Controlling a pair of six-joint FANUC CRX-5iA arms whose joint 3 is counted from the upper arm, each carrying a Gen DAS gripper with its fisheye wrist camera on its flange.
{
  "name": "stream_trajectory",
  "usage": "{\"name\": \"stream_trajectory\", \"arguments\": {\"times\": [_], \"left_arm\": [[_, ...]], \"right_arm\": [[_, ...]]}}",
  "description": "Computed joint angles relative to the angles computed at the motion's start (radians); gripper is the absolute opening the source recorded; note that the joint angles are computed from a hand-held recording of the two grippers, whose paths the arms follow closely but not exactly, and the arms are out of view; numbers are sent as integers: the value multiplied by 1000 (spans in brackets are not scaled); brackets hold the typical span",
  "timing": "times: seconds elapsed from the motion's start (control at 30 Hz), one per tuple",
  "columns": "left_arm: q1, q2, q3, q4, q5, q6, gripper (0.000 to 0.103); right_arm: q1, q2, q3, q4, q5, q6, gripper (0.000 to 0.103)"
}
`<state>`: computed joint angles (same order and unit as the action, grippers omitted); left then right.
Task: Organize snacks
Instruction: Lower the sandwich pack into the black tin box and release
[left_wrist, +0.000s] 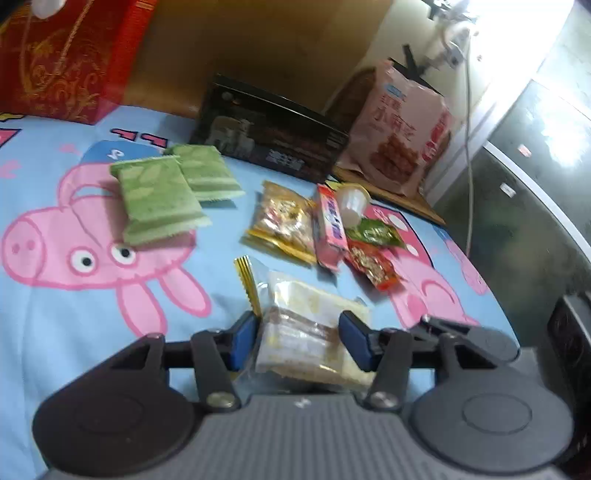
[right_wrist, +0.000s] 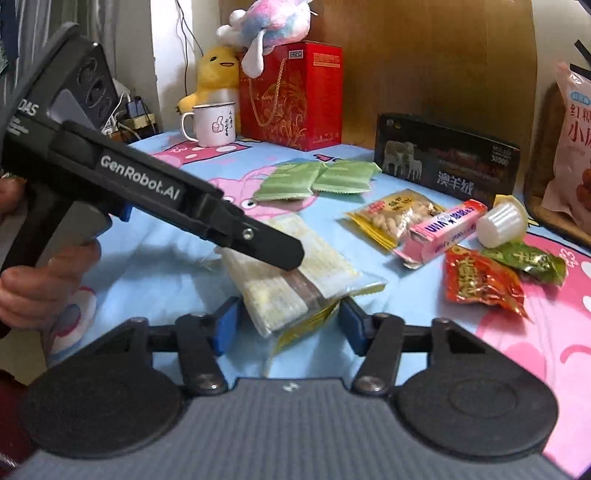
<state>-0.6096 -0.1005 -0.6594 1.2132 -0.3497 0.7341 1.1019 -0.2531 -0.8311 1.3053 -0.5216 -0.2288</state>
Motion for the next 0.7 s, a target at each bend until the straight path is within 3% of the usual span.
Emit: {"name": "stream_trajectory", "arguments": {"times": [0.07, 0.2, 0.33, 0.43, 0.53, 0.7], "left_arm": [[9, -1, 13, 2, -3, 15, 48], [0, 8, 57, 92, 23, -74, 48], [10, 80, 190, 44, 57, -80, 48], [38, 167, 331, -80, 49, 23, 48], [70, 277, 501, -205, 14, 135, 48], [109, 460, 773, -443, -54, 367, 49]], "right_arm": [[-13, 2, 3, 29, 4, -15, 54], [-93, -4, 12, 178, 24, -63, 53], [-244, 4, 54, 294, 121, -65, 53], [-389, 25, 106, 346, 245, -67, 53], [-474, 70, 180, 246, 318, 35, 52], [-484, 174, 328, -172, 298, 415, 52]]}}
